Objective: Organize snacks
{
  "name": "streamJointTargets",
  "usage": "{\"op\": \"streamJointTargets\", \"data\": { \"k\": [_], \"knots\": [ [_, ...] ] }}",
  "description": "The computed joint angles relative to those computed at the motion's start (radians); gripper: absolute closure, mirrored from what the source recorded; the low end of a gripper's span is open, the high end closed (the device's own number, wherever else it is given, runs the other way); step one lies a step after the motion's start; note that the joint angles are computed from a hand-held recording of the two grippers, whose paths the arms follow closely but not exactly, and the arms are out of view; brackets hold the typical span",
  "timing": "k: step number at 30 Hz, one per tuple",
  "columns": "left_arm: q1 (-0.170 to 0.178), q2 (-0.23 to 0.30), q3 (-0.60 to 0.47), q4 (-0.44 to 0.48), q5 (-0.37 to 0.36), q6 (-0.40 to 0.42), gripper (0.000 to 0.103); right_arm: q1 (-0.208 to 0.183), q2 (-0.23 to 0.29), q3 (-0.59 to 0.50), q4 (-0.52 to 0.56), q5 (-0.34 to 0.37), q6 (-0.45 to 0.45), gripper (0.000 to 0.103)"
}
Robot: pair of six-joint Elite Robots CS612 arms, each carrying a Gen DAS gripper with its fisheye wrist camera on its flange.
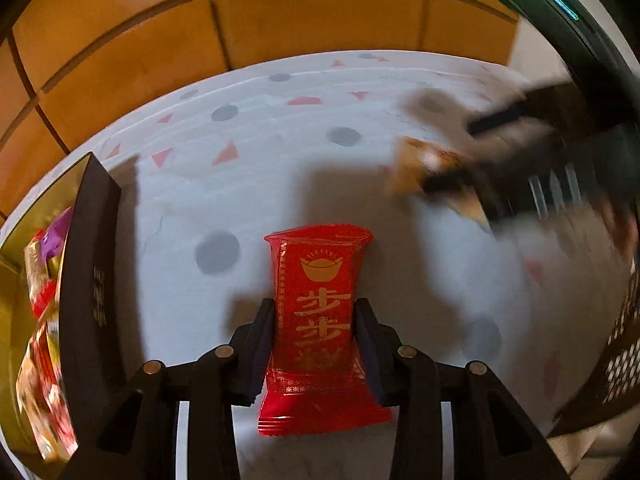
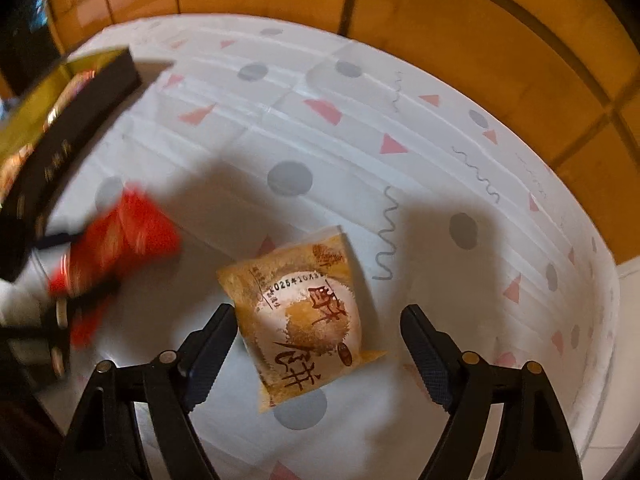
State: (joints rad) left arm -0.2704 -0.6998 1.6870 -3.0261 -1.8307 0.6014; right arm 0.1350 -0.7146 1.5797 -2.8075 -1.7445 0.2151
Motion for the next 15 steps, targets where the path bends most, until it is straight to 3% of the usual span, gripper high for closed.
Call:
{"op": "streamJointTargets", "data": {
  "k": [4, 7, 9, 15],
  "knots": [
    [0.010, 0.006, 0.042, -0.103, -0.026, 0.004, 0.061, -0.015, -0.016, 0.035, -0.110, 0.059, 0.053, 0.019],
    [0.018, 0.013, 0.037, -0.109, -0.052, -0.006, 0.061, -0.035, -0.024, 0.056, -0.163, 0.118, 0.120, 0.013],
    [0.020, 0.016, 0.029, -0.097, -0.064, -0.007, 0.061, -0.041, -0.025, 0.058, -0.154, 0.153, 0.122, 0.008],
    [0.031, 0.016, 0.026, -0.080, -0.088, -0.001, 0.059, -0.025, -0.011, 0.023, -0.048, 0.132, 0.038, 0.008]
  ]
}}
